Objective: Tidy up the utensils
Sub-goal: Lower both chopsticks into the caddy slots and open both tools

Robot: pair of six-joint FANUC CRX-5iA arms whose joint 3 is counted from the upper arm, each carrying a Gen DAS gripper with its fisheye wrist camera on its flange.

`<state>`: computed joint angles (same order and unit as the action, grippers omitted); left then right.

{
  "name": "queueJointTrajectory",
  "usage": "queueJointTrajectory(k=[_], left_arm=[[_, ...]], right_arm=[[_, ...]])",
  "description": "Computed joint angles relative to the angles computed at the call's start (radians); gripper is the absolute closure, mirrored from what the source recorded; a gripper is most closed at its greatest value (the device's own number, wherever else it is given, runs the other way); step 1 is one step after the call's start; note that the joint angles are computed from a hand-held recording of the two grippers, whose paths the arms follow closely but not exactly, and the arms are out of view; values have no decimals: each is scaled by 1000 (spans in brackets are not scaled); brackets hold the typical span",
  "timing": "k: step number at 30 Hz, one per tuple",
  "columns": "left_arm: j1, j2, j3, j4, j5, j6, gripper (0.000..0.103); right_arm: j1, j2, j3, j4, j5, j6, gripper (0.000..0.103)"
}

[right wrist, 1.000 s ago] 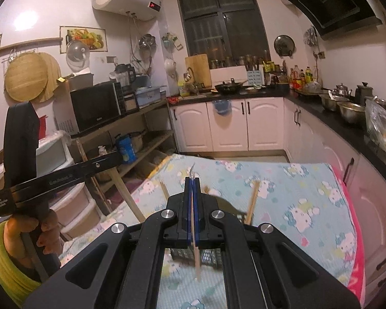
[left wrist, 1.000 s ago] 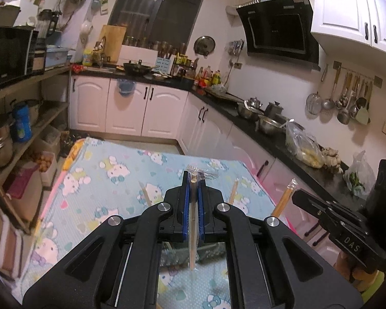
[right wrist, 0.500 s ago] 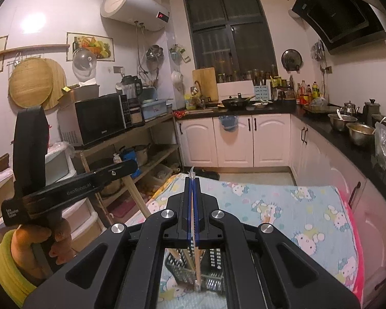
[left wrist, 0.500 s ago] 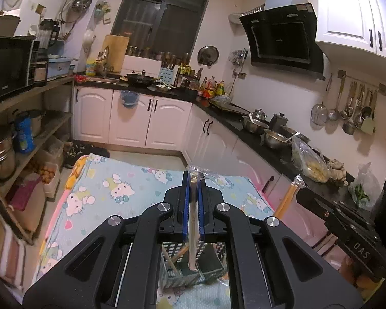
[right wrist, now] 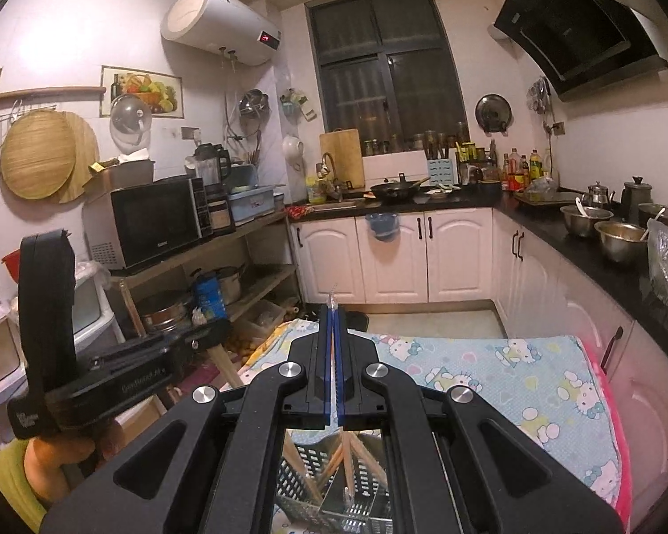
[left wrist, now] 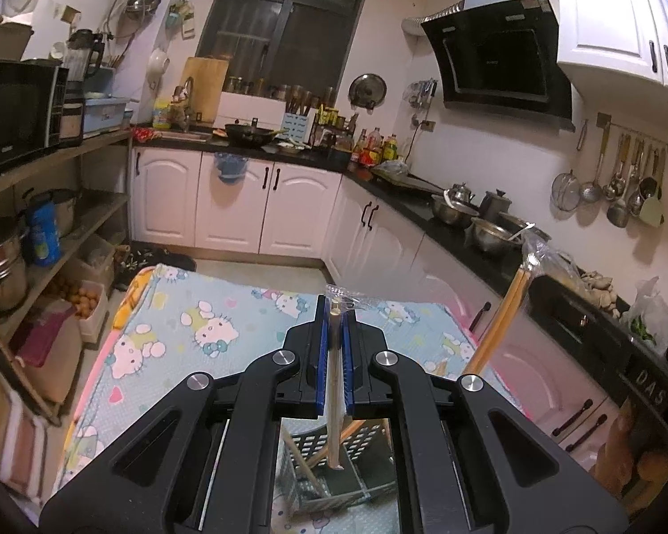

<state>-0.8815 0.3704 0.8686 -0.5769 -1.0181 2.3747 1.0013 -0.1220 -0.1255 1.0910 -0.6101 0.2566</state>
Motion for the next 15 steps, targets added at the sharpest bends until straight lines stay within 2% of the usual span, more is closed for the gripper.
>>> queueJointTrajectory(k=[15], left_arm=[[33, 1, -88, 88, 46, -16, 102]], right_arm=[[-41, 56, -4, -36, 36, -15, 101]])
